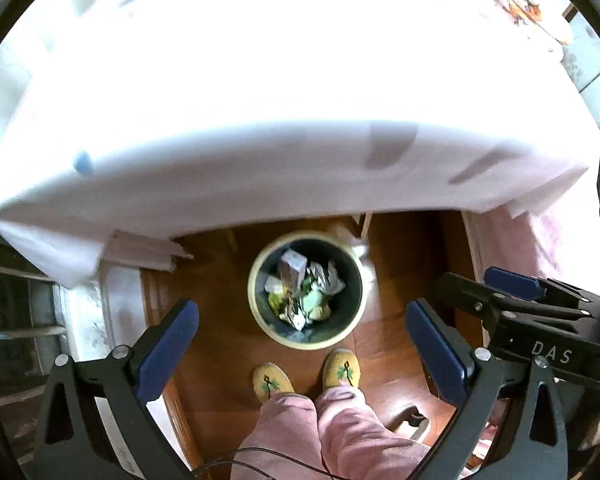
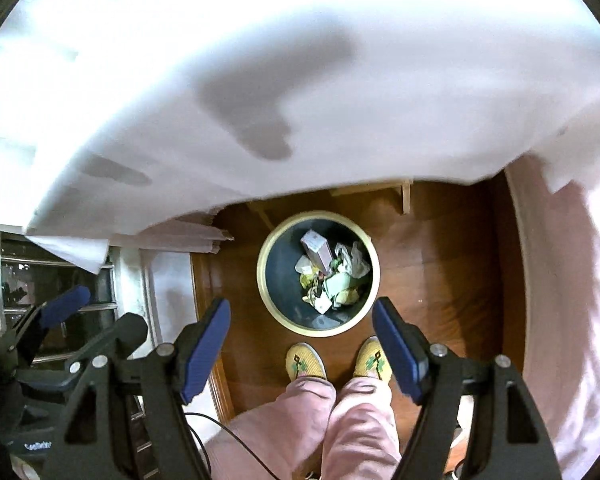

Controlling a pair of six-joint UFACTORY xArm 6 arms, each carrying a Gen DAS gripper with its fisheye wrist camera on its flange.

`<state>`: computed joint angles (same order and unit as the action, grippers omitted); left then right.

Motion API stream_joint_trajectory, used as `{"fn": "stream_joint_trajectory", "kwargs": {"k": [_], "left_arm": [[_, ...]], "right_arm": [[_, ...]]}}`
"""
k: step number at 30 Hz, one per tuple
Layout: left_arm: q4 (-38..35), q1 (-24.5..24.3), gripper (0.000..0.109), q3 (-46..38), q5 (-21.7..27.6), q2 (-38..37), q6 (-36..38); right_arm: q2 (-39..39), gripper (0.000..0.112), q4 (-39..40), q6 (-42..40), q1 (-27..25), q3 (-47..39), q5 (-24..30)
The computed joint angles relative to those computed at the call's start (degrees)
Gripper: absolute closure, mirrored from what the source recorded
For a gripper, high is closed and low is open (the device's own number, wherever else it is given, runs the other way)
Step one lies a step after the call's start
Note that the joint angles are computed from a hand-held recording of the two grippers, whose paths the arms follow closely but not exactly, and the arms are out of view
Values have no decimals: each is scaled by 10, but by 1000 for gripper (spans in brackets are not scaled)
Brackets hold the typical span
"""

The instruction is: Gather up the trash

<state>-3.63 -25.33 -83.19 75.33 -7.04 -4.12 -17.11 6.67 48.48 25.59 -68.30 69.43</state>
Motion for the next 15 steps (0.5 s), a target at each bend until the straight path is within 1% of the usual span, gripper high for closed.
{"fn": "stream_joint_trajectory", "kwargs": {"k": [5, 11, 15], "left_arm": [[14, -4, 6, -101, 41, 27, -25], [42, -10, 6, -237, 89, 64, -32], [51, -11, 6, -331, 122, 100, -46]], "right_arm": [[30, 39, 1, -25, -13, -100, 73], [61, 39, -26, -37, -14, -225, 122], [81, 39, -56, -44, -11, -299, 141]]}}
